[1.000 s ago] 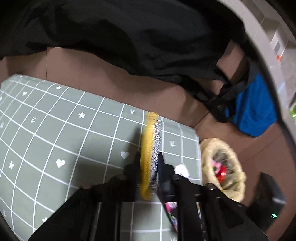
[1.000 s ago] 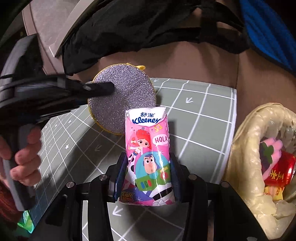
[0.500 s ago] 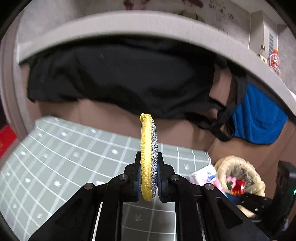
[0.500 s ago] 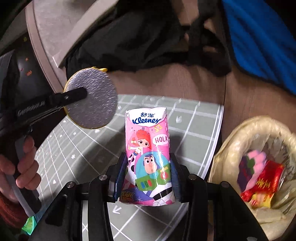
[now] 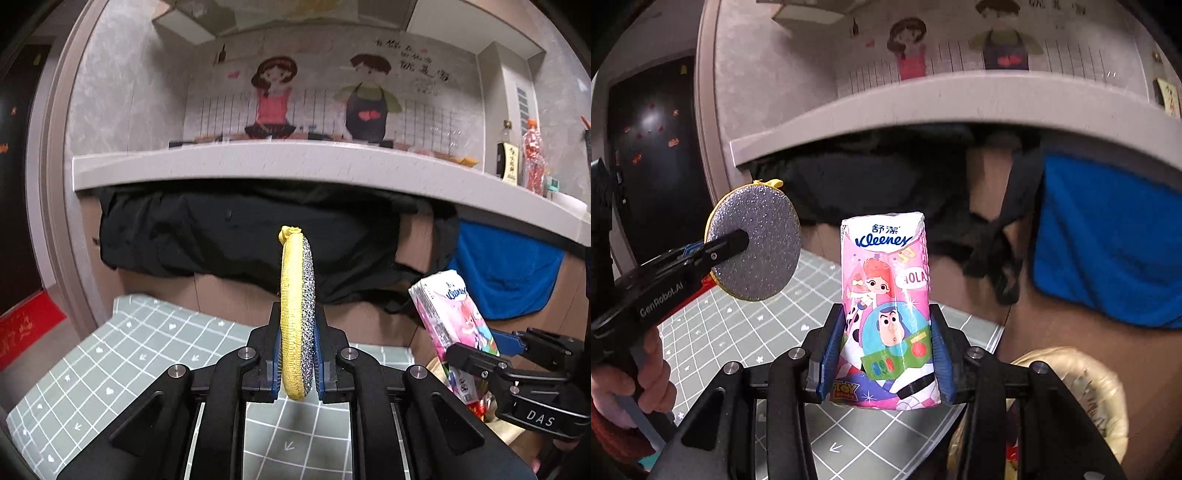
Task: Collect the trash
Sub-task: 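Carry the scrubber pad and tissue pack over the bin with both grippers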
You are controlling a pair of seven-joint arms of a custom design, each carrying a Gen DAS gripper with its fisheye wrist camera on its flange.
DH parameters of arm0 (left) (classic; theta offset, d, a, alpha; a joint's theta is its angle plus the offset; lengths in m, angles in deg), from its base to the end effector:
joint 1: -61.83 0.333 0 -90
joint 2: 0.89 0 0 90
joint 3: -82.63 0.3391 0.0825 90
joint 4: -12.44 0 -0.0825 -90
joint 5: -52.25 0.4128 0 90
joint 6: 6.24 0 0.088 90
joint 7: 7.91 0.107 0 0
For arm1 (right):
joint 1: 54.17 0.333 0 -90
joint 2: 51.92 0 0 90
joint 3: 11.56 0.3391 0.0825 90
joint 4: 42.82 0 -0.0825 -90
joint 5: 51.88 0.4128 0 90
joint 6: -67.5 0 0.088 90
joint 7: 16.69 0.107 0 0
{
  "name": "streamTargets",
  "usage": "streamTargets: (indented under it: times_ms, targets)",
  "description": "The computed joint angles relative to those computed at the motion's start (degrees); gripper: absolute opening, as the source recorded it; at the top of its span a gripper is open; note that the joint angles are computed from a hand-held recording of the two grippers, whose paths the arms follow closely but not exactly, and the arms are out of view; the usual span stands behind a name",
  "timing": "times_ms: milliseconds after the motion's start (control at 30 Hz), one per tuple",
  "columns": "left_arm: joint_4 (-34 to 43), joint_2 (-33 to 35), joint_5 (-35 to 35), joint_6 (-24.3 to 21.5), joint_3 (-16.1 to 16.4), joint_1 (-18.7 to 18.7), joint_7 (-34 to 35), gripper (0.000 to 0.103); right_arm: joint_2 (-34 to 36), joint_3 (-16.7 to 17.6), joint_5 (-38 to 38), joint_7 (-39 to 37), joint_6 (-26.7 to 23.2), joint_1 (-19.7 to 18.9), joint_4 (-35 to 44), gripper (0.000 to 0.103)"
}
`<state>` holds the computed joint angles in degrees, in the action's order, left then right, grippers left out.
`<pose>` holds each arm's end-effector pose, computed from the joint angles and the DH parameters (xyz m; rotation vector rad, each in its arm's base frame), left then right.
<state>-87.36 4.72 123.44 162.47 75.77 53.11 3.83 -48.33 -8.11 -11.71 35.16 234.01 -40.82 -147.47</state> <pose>0.6185 -0.2328 0.6213 -1.4693 1.4704 -1.1302 0.6379 0.1506 0.6203 -1.7436 1.2078 -0.6062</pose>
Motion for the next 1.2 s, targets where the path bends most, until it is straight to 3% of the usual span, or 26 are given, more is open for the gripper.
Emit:
streamTargets:
  times_ms: [300,600,867,1200]
  targets:
    - [-0.16,-2.54,12.03,1.58,-1.33,-0.79,-11.85,0.014,-5.32,-0.8,5.22,-6.45,4.22,-0.01,-4.21,0.041]
    - [2.18,-0.64,13.33,2.39,-2.93,-3.22,-11.87,0.014,-9.6,-3.21,9.93,-10.12,6.82,-0.24,-7.73,0.041]
    - [5.08,3.53,5.77,3.63,-3.05,-6.77,-3.53,0.014,-11.98,-5.1,11.24,-10.03,8.34,-1.67,-10.46,0.041]
    - [9.01,9.73,-8.89,4.55,-2.86,-10.98,11.36,0.014,-13.07,-7.56,13.27,-10.09,8.61,-3.08,-13.28,0.041]
